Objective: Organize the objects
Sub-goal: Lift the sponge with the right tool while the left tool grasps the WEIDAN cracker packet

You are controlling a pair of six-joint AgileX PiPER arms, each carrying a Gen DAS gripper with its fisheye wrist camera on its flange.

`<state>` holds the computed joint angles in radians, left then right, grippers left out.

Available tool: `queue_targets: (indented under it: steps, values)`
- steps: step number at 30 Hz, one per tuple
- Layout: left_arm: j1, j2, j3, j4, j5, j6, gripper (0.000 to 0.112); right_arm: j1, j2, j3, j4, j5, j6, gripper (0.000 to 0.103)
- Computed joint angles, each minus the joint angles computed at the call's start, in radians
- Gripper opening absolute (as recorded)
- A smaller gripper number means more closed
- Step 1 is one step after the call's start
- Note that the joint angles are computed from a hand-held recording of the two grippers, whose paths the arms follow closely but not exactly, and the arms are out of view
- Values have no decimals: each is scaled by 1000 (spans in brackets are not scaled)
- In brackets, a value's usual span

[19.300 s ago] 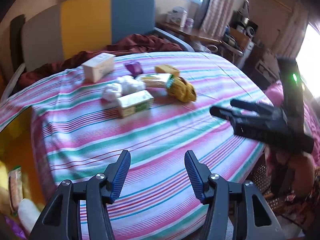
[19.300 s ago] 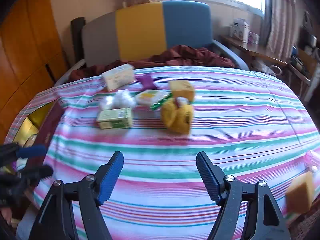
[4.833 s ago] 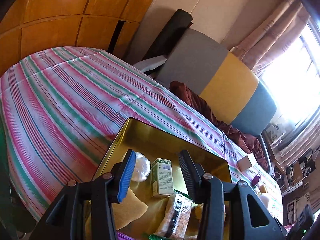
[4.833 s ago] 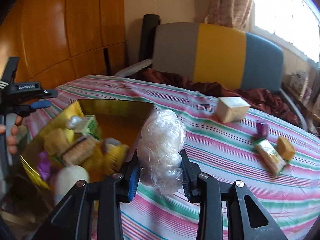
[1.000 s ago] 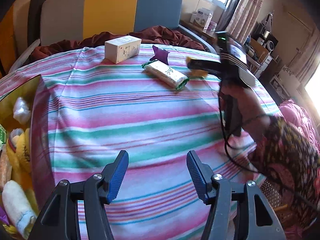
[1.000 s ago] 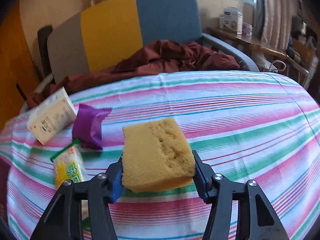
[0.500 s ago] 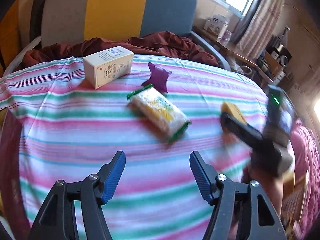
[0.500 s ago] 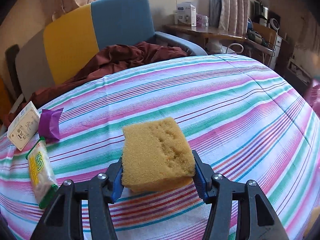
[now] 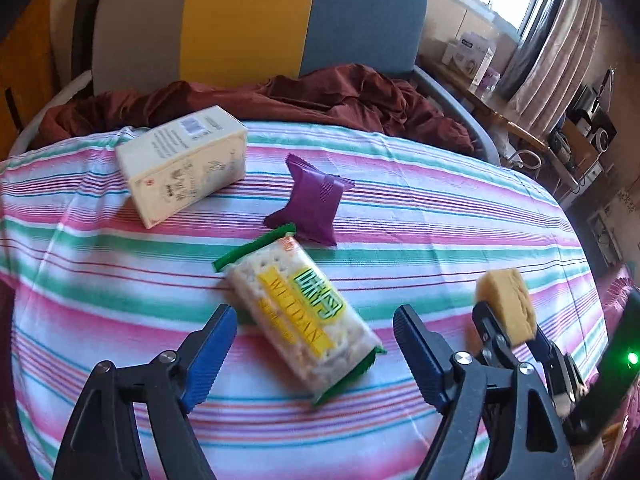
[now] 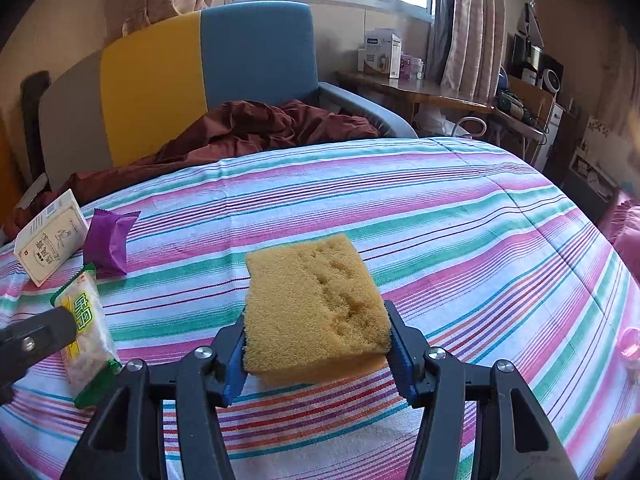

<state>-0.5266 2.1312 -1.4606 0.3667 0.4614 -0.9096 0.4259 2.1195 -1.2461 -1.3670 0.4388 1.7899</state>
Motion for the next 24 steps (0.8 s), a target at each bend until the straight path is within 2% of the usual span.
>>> queue_targets:
  steps: [3, 5, 8, 11, 16, 18, 20, 22, 24]
  values:
    - [7, 39, -30, -30, -2, 31, 82, -7, 5, -5, 8, -9, -8, 59]
    - [1, 67, -47, -10, 26, 37, 82, -9, 7, -6, 11, -14, -8, 59]
    - [-29, 45, 25, 171, -28, -69, 82, -13, 8, -5, 9, -21, -5, 59]
    - [-18, -16, 146, 258, -117, -137, 73, -14, 6, -1, 2, -22, 5, 59]
    - [23, -102, 265, 265, -149, -113, 69, -12, 0, 9, -29, -22, 41, 59]
    - [43, -105, 262, 189, -149, -33, 69, -9, 5, 1, -7, -22, 12, 59]
    - [51, -97, 242, 179, -144, -31, 69, -6, 4, 0, -10, -21, 7, 59]
    - [45, -84, 219, 249, -149, -90, 69, -3, 3, 3, -26, -22, 16, 59]
    - [33, -53, 168, 286, -121, -92, 69, 0, 1, 6, -45, -19, 30, 59]
